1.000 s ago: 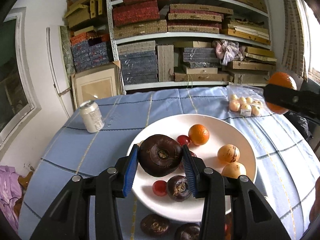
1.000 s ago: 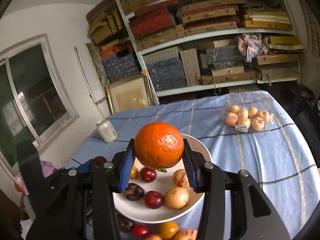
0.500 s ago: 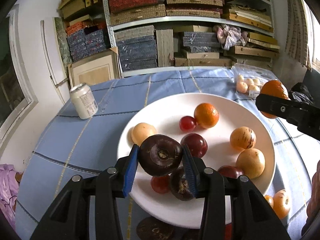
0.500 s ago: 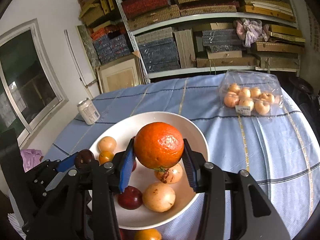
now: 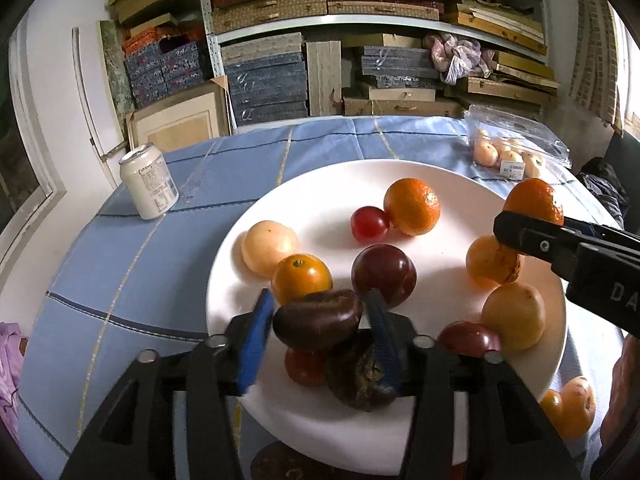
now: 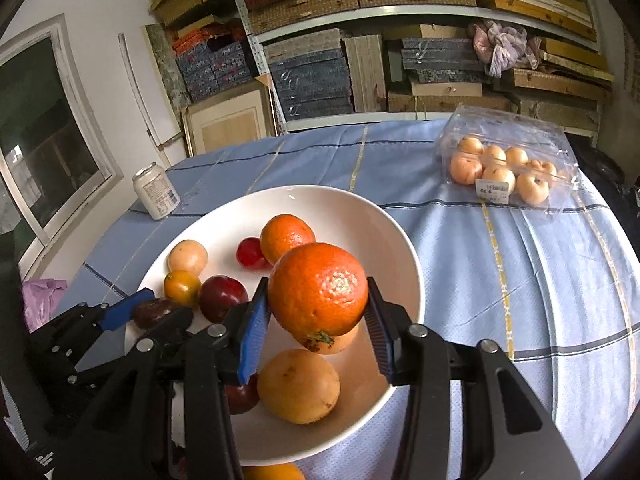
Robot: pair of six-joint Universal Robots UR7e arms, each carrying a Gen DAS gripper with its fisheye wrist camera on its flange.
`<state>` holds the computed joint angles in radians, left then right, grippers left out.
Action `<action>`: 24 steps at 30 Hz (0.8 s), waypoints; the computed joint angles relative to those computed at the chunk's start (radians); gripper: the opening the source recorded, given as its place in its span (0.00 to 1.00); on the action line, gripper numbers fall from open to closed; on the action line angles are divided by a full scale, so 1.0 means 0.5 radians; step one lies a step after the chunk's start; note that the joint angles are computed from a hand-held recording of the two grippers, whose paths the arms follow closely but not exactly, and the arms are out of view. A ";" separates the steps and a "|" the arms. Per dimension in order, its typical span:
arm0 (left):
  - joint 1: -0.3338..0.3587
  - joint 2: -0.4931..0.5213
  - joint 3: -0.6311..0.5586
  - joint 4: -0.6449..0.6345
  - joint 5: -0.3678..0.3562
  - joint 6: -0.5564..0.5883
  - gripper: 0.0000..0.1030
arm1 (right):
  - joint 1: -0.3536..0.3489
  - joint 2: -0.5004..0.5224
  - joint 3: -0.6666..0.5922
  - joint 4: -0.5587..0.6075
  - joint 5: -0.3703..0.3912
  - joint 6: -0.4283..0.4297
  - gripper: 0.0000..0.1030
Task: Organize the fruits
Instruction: 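Carry both fruits onto the white plate and open both grippers, then move both grippers back from the plate toward the remaining fruit pile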
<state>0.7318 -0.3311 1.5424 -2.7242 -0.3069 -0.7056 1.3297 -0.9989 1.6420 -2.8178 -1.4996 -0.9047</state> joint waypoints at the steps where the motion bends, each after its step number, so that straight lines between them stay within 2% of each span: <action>1: -0.001 0.004 -0.006 0.024 0.018 -0.021 0.71 | 0.000 0.000 0.000 0.010 0.013 0.004 0.48; 3: -0.009 0.016 -0.008 0.017 0.060 -0.011 0.75 | -0.009 -0.019 0.014 0.028 0.075 0.015 0.60; 5: -0.019 0.016 -0.008 0.026 0.065 0.003 0.77 | -0.008 -0.043 0.023 0.044 0.112 0.014 0.65; 7: -0.028 0.010 -0.001 0.050 0.102 -0.026 0.83 | -0.029 -0.088 0.000 0.215 0.251 0.029 0.65; 10: -0.036 -0.026 0.039 0.053 0.118 -0.089 0.84 | -0.053 -0.133 -0.060 0.455 0.412 0.116 0.65; 15: -0.051 -0.107 0.122 0.013 0.097 -0.179 0.84 | -0.071 -0.197 -0.047 0.452 0.528 0.175 0.65; 20: -0.103 -0.228 0.269 0.124 0.113 -0.384 0.84 | -0.084 -0.349 0.007 0.499 0.673 0.209 0.65; 24: -0.166 -0.353 0.451 0.073 0.044 -0.518 0.84 | -0.104 -0.560 0.172 0.550 0.740 0.089 0.66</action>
<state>0.6486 -0.5076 1.7678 -2.6877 -0.2848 -0.9647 1.2779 -1.2790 1.7278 -2.5428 -1.1295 -0.8601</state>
